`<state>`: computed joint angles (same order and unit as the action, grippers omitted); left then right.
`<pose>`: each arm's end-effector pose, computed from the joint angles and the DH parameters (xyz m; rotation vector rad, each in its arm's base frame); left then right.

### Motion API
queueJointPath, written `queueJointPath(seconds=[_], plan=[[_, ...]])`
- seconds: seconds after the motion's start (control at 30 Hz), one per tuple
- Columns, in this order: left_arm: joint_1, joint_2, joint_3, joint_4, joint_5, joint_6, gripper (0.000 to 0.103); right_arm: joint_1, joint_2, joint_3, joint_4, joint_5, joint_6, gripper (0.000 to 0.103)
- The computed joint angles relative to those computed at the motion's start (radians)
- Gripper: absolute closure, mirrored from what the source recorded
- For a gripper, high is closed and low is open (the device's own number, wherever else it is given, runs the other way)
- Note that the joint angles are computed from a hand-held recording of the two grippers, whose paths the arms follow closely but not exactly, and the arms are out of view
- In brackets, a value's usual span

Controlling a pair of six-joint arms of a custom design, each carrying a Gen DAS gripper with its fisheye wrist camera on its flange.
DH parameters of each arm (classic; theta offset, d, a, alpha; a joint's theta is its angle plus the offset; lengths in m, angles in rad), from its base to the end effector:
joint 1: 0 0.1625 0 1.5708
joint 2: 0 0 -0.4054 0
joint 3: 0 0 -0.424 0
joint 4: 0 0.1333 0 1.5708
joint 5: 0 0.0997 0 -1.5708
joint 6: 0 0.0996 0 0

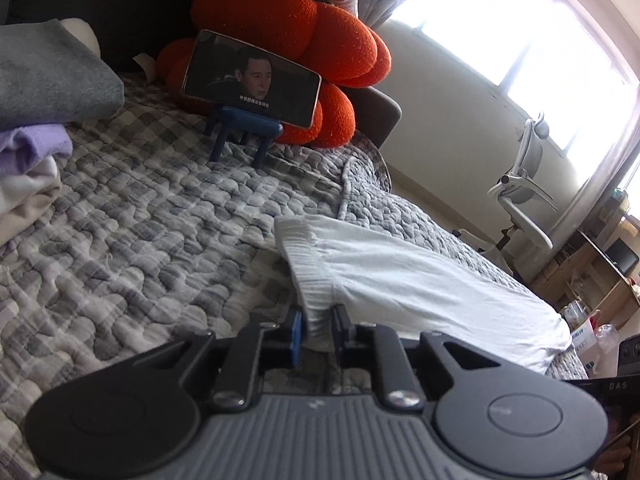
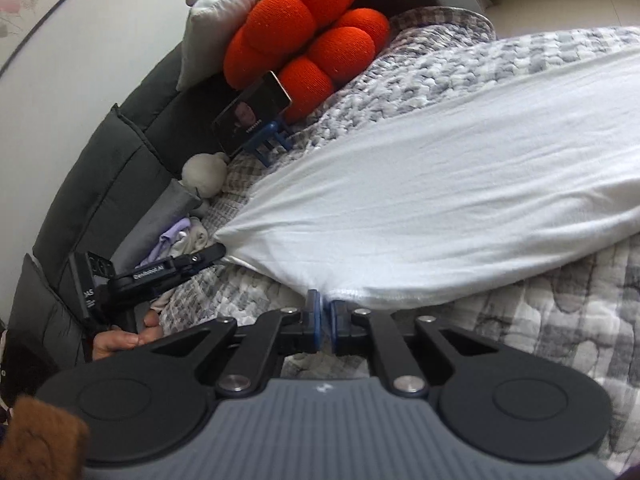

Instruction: Fold clothes

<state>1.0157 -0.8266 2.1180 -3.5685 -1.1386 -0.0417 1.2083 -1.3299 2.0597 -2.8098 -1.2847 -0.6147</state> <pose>-0.1285 -0.5393 0.0491 0.4777 2.6870 -1.1339 -0.0428 -0.5681 0.2387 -0.4889 2.9621 -0.8922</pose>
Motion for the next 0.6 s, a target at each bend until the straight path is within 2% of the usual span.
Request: queueJointPath(seconds=[0.03, 0.13, 0.23, 0.33, 0.6], plan=[[0.003, -0.004, -0.003, 0.024, -0.004, -0.005, 0.085, 0.003, 0.0, 0.003, -0.009, -0.007, -0.013, 0.095], [0.011, -0.023, -0.005, 0.084, -0.007, -0.044, 0.07, 0.006, 0.002, 0.005, -0.013, -0.024, -0.033, 0.095], [0.01, -0.046, 0.008, 0.089, 0.007, -0.068, 0.06, 0.003, 0.0, 0.006, -0.006, -0.026, -0.042, 0.093], [0.009, -0.067, 0.009, 0.084, 0.021, -0.079, 0.055, -0.011, -0.011, 0.014, 0.005, 0.016, -0.038, 0.091], [0.013, -0.028, -0.099, 0.161, 0.007, -0.081, 0.044, -0.008, -0.007, 0.032, -0.042, -0.004, -0.031, 0.091]])
